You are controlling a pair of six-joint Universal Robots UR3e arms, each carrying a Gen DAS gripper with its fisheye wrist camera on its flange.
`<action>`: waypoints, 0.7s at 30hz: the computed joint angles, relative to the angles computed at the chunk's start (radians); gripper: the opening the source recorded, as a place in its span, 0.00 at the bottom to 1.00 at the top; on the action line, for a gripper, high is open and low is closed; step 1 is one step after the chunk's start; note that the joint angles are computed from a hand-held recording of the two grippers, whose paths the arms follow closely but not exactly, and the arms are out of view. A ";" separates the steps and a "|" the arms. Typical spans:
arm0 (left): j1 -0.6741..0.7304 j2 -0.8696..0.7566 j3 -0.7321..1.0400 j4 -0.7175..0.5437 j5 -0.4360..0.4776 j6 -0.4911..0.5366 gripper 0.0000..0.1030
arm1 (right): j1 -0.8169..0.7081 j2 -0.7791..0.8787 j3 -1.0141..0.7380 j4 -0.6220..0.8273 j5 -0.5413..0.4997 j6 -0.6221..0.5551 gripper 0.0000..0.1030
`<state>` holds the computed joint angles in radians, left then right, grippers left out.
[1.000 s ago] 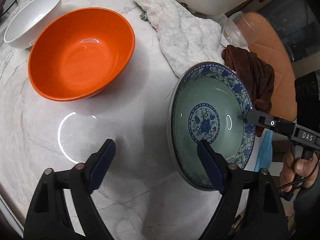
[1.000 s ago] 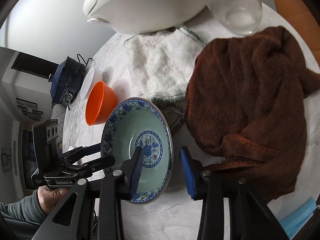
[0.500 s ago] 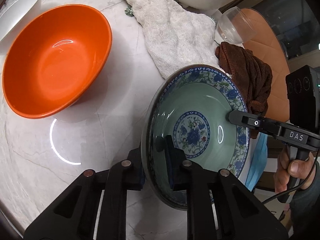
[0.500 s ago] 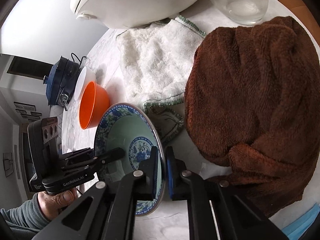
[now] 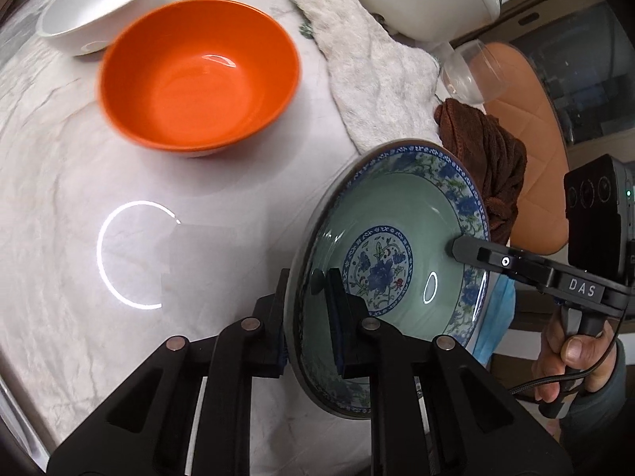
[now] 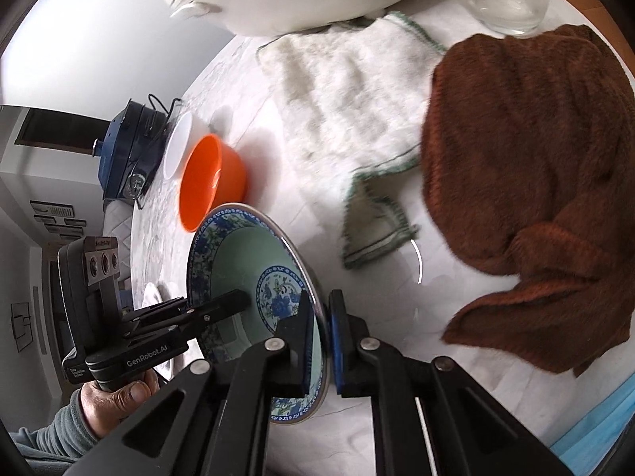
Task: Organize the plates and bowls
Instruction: 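Pinch the rim of the blue-patterned celadon bowl with both grippers, then carry the patterned bowl beside the plate stack and open both grippers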
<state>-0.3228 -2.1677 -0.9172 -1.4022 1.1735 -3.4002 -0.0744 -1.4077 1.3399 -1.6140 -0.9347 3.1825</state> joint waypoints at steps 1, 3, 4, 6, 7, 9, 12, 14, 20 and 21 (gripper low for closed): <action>0.012 0.040 -0.047 0.008 0.002 0.002 0.14 | 0.014 0.003 -0.009 0.003 0.004 0.006 0.10; 0.035 0.120 -0.132 0.005 0.010 0.013 0.14 | 0.044 0.009 -0.027 0.001 0.015 0.016 0.10; 0.048 0.162 -0.182 0.007 0.012 0.015 0.14 | 0.062 0.018 -0.039 0.002 0.019 0.023 0.10; 0.078 0.247 -0.278 0.000 0.012 0.024 0.14 | 0.098 0.039 -0.062 -0.001 0.031 0.036 0.10; 0.092 0.293 -0.331 0.002 0.014 0.026 0.14 | 0.116 0.053 -0.078 0.002 0.035 0.039 0.10; 0.126 0.380 -0.426 -0.010 0.017 0.042 0.14 | 0.153 0.078 -0.103 0.000 0.043 0.052 0.10; 0.176 0.501 -0.568 -0.010 0.020 0.056 0.14 | 0.206 0.124 -0.145 0.002 0.053 0.063 0.10; 0.211 0.567 -0.657 -0.003 0.014 0.059 0.14 | 0.242 0.152 -0.164 -0.005 0.054 0.076 0.10; 0.284 0.682 -0.811 -0.002 0.016 0.098 0.15 | 0.310 0.218 -0.200 -0.020 0.043 0.113 0.10; 0.293 0.693 -0.827 -0.002 0.016 0.104 0.15 | 0.320 0.218 -0.188 -0.035 0.040 0.121 0.10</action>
